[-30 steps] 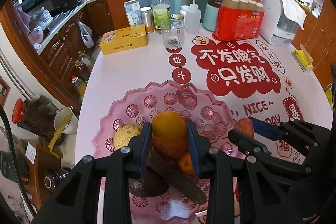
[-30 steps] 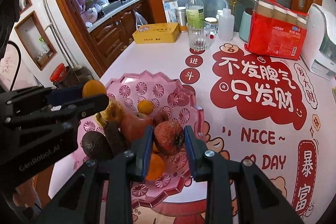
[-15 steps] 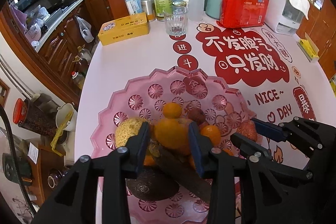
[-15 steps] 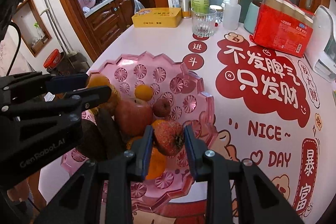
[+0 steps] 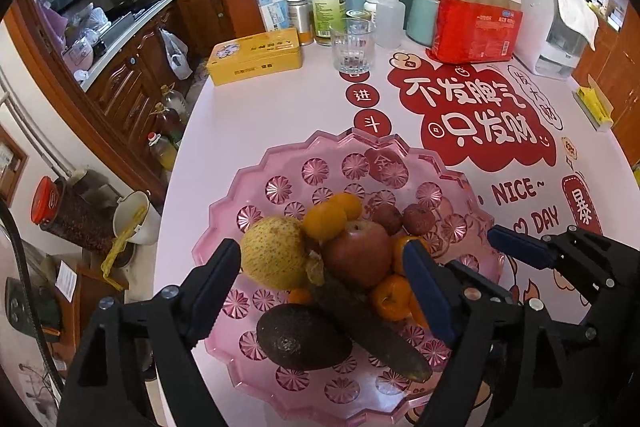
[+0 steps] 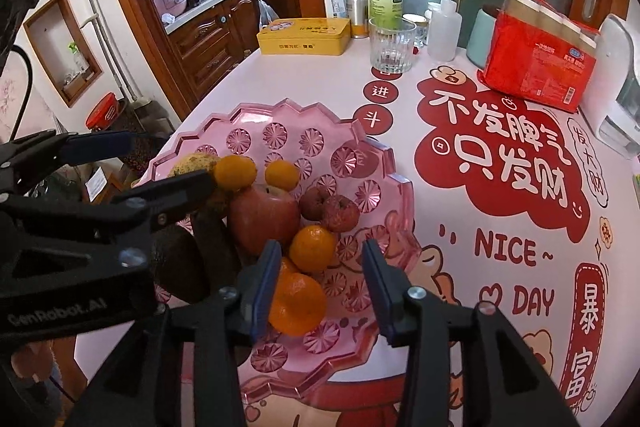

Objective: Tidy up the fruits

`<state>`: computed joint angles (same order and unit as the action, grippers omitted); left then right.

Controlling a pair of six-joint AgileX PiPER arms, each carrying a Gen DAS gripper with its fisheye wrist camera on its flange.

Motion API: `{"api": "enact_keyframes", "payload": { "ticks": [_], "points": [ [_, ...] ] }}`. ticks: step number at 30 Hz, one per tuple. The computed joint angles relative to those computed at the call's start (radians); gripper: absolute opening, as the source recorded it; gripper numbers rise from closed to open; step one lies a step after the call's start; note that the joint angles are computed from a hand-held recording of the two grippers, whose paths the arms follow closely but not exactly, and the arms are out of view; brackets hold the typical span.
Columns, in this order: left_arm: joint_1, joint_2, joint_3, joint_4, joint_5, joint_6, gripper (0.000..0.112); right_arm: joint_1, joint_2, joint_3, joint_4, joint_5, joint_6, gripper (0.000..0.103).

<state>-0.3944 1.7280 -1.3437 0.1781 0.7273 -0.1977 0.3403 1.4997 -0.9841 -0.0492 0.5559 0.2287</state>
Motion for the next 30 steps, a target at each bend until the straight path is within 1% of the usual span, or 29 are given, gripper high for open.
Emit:
{"api": "enact_keyframes", "payload": {
  "ticks": [7,9,15,24,30],
  "points": [
    [0.002,-0.033,0.030,-0.006,0.005,-0.025,0.085,-0.024,-0.020,0.013,0.007,0.008,0.004,0.043],
    [-0.001,-0.036,0.033,-0.006,0.010,-0.033,0.089,-0.035,-0.034,0.023,0.016,0.008,-0.005,0.043],
    [-0.032,-0.047,0.051,0.013,0.014,-0.079,0.090,-0.070,-0.072,0.063,0.035,-0.002,-0.018,0.043],
    [-0.132,-0.064,0.077,0.047,0.031,-0.171,0.094,-0.168,-0.166,0.150,0.123,0.009,-0.127,0.043],
    [-0.237,-0.075,0.067,0.106,0.060,-0.274,0.094,-0.283,-0.259,0.209,0.205,0.049,-0.257,0.046]
  ]
}}
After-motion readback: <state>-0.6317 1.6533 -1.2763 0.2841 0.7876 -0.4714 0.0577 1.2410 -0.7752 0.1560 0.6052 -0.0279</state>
